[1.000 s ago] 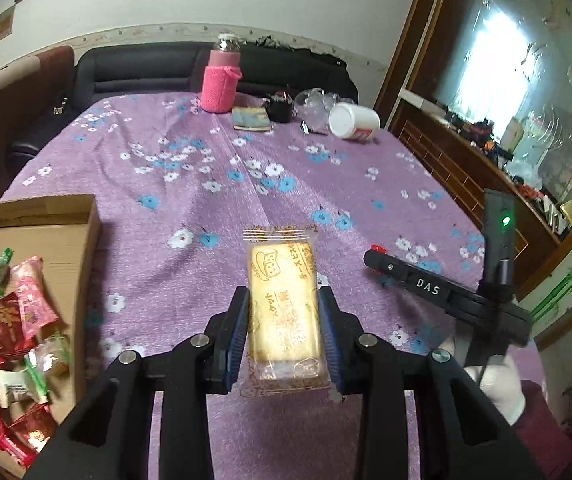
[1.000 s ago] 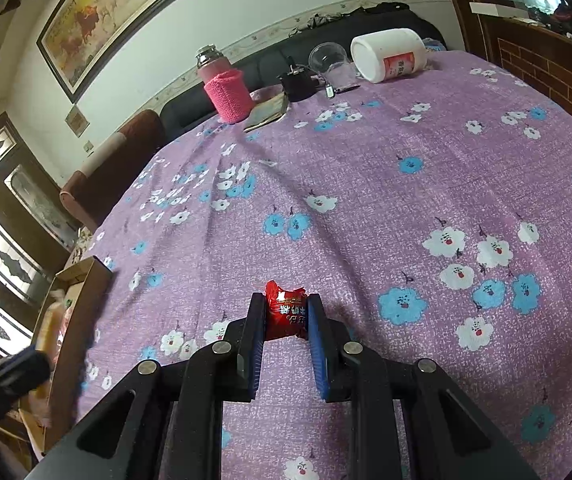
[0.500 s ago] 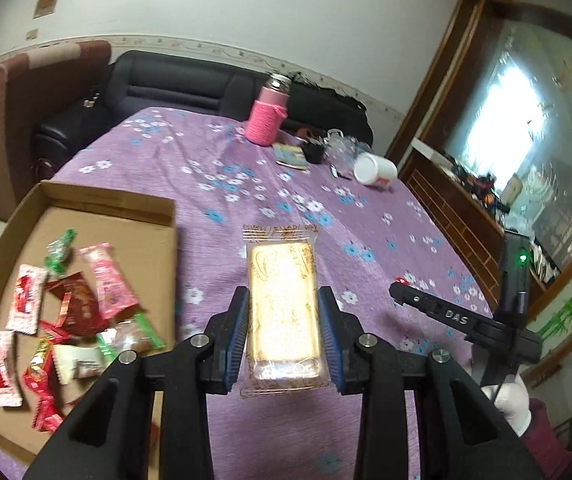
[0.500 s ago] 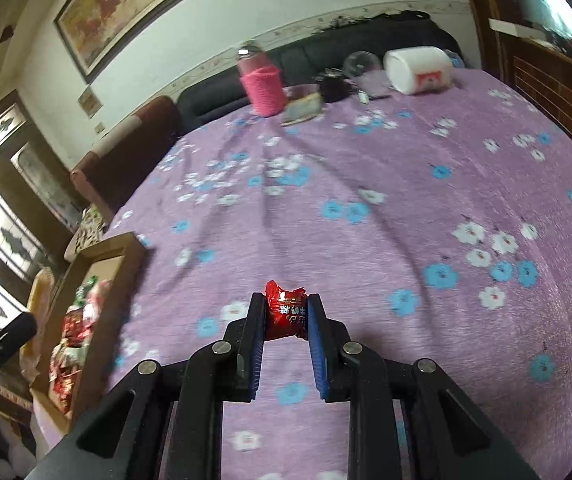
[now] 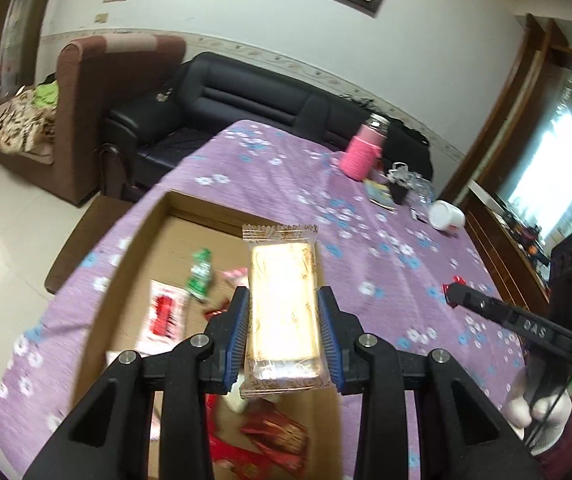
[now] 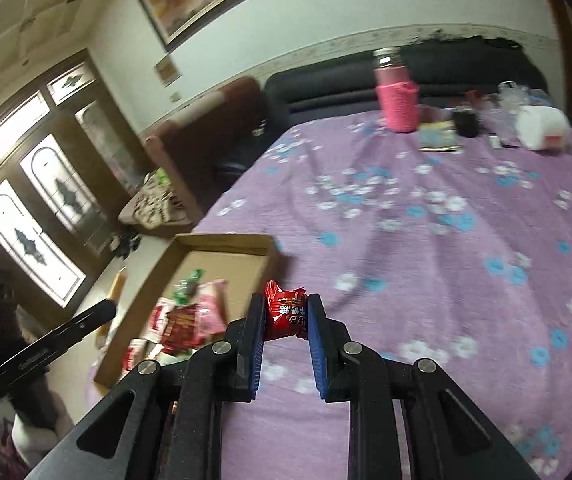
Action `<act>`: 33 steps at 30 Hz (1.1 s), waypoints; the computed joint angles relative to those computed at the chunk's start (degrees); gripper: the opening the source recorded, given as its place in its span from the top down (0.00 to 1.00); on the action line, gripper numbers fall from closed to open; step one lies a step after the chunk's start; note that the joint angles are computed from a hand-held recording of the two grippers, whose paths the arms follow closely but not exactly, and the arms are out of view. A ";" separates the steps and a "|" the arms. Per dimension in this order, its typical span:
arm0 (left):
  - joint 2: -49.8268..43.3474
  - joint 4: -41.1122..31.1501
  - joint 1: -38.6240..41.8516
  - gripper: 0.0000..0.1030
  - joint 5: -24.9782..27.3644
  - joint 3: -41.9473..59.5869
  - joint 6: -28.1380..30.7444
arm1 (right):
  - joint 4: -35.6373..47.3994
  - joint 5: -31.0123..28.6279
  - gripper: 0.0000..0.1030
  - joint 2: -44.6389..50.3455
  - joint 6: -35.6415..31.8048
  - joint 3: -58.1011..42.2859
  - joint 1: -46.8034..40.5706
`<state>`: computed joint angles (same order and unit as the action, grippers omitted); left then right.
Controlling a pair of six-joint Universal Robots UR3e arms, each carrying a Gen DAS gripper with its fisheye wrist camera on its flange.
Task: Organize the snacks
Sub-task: 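Carry the cake bar into the tray with the left gripper while the right carries the red candy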
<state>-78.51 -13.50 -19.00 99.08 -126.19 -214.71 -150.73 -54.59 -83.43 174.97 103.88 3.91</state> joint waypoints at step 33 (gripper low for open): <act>-12.95 1.35 17.92 0.43 -16.32 4.26 4.31 | 6.28 -10.42 0.60 33.62 4.82 -37.69 17.29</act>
<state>-91.46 -12.16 -1.08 82.76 -121.93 -210.40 -144.45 -65.01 -49.81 179.79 66.20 21.20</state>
